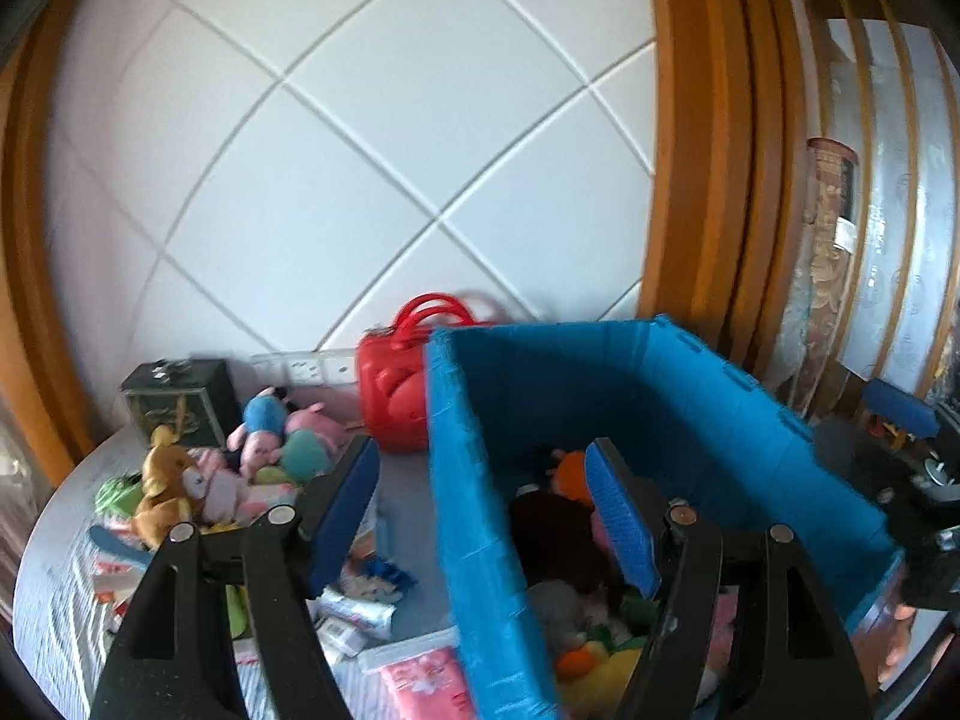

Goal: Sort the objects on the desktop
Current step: 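Move both grippers back from the bin toward the pile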

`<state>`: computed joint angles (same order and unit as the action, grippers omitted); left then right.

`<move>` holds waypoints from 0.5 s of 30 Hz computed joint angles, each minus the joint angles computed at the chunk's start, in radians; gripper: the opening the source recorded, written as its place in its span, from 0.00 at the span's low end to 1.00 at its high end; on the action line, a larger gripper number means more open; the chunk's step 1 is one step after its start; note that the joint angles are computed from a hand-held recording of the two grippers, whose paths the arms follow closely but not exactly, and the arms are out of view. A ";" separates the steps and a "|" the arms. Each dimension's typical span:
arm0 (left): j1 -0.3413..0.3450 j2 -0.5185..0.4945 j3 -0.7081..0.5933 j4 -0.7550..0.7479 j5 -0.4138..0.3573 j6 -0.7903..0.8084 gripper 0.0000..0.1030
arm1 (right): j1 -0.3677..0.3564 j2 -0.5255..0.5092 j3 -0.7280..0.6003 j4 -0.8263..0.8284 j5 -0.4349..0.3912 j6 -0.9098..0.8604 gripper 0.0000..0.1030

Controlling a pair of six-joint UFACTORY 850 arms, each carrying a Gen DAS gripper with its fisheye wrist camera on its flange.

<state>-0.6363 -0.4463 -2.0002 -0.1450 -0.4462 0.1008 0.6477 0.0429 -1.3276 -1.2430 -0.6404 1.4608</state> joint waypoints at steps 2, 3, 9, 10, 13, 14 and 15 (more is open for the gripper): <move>0.025 0.038 0.061 0.008 0.012 -0.021 0.68 | 0.039 -0.013 -0.004 -0.058 -0.019 0.051 1.00; 0.036 0.052 0.087 0.019 0.024 -0.038 0.68 | 0.053 -0.023 -0.011 -0.069 -0.027 0.060 1.00; 0.146 0.141 0.250 -0.150 0.090 0.078 0.69 | 0.107 -0.101 -0.072 -0.075 0.003 0.079 1.00; 0.159 0.150 0.267 -0.165 0.097 0.090 0.68 | 0.116 -0.120 -0.087 -0.078 0.013 0.090 1.00; 0.213 0.177 0.330 -0.143 0.131 0.080 0.69 | 0.138 -0.171 -0.129 -0.089 0.031 0.129 1.00; 0.229 0.177 0.338 -0.139 0.128 0.080 0.69 | 0.145 -0.189 -0.146 -0.083 0.038 0.129 1.00; 0.246 0.176 0.343 -0.143 0.124 0.085 0.69 | 0.149 -0.206 -0.163 -0.078 0.045 0.126 1.00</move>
